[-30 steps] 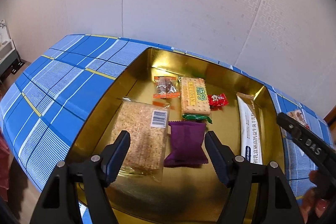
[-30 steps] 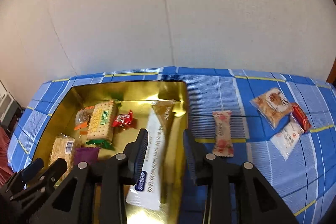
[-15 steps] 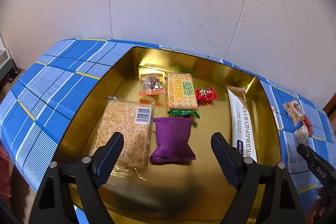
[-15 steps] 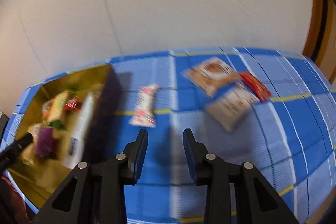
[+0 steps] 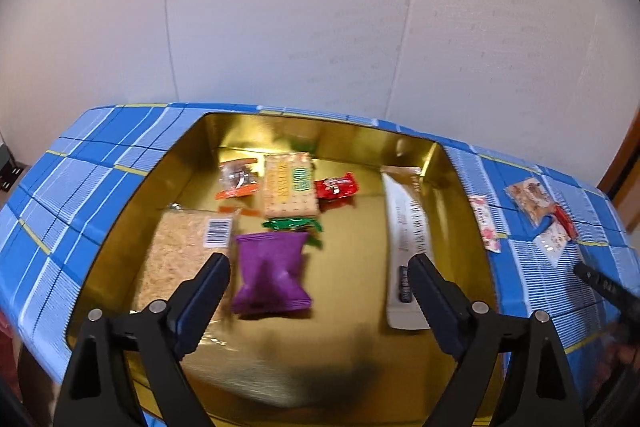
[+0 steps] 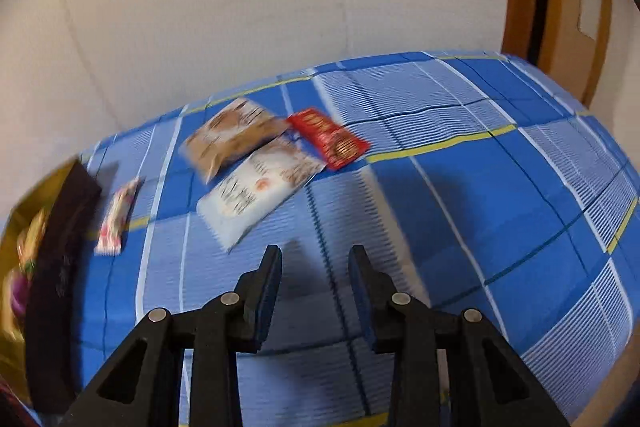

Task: Organize snacks
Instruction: 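Move the right tool to the pastry packet while the left tool withdraws from the tray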

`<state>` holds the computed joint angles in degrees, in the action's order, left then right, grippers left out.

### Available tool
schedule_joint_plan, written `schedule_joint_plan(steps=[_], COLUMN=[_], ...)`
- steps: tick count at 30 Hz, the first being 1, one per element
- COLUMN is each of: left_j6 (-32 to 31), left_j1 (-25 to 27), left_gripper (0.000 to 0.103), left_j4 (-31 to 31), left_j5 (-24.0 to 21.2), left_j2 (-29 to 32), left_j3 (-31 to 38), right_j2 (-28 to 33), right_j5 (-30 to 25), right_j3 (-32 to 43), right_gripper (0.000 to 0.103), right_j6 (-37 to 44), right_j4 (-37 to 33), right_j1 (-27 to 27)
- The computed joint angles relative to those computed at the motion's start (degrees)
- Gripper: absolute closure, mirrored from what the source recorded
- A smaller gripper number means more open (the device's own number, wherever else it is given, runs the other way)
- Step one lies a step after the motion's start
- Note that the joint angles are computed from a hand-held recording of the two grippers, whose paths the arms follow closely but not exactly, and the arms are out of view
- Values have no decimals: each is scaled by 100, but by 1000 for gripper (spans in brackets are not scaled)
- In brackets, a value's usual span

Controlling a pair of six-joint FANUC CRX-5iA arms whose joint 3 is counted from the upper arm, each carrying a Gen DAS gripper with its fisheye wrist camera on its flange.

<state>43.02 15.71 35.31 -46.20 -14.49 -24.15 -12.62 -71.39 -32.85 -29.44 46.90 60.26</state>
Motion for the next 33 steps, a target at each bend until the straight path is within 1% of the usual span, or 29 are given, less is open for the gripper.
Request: schedule_joint_plan(steps=[2, 5, 8, 10, 12, 14, 15, 16, 17, 20, 21, 23, 26, 29, 33], left_j6=[-9, -36, -164, -231, -320, -318, -312, -331, -351, -347, -397, -472, -554, -593, -483], left_j1=[-65, -156, -251, -299, -353, -417, -445, -458, -488, -565, -588, -620, -659, -667, -709], left_gripper=[12, 12, 10, 6, 6, 6, 6, 6, 6, 6, 6, 6, 6, 6, 6], left_j4=[42, 81, 249, 343, 454, 439, 424, 440, 453, 395, 436, 495, 553, 599, 557], left_j5=[113, 277, 488, 560, 650, 725, 736, 744, 768, 864, 896, 951, 1023, 1010, 907], left_j2=[-63, -142, -266, -318, -360, -380, -382, -380, -387, -423, -443, -485, -535, -554, -563], left_j3=[-70, -163, -328, -401, -473, -494, -494, -501, -516, -542, -572, -621, -673, -696, -671], right_j2=[-117, 14, 141, 261, 342, 411, 445, 467, 530, 818, 799, 674, 446, 150, -166], right_j5=[282, 416, 808, 968, 1059, 1048, 1061, 1089, 1068, 726, 766, 873, 950, 1017, 995], right_j3=[-111, 6, 156, 234, 280, 287, 321, 334, 391, 684, 656, 508, 328, 96, -127], right_gripper=[62, 62, 62, 62, 61, 51, 48, 41, 38, 38, 38, 45, 51, 53, 53], right_j6=[-202, -41, 243, 275, 305, 180, 208, 242, 369, 1022, 1043, 936, 999, 965, 995], right_j4=[218, 366, 260, 249, 177, 270, 268, 278, 272, 123, 129, 203, 156, 109, 26], right_j1=[-167, -407, -751, -925, -1036, -1063, -1072, -1067, -1067, -994, -1015, -1009, -951, -846, -729])
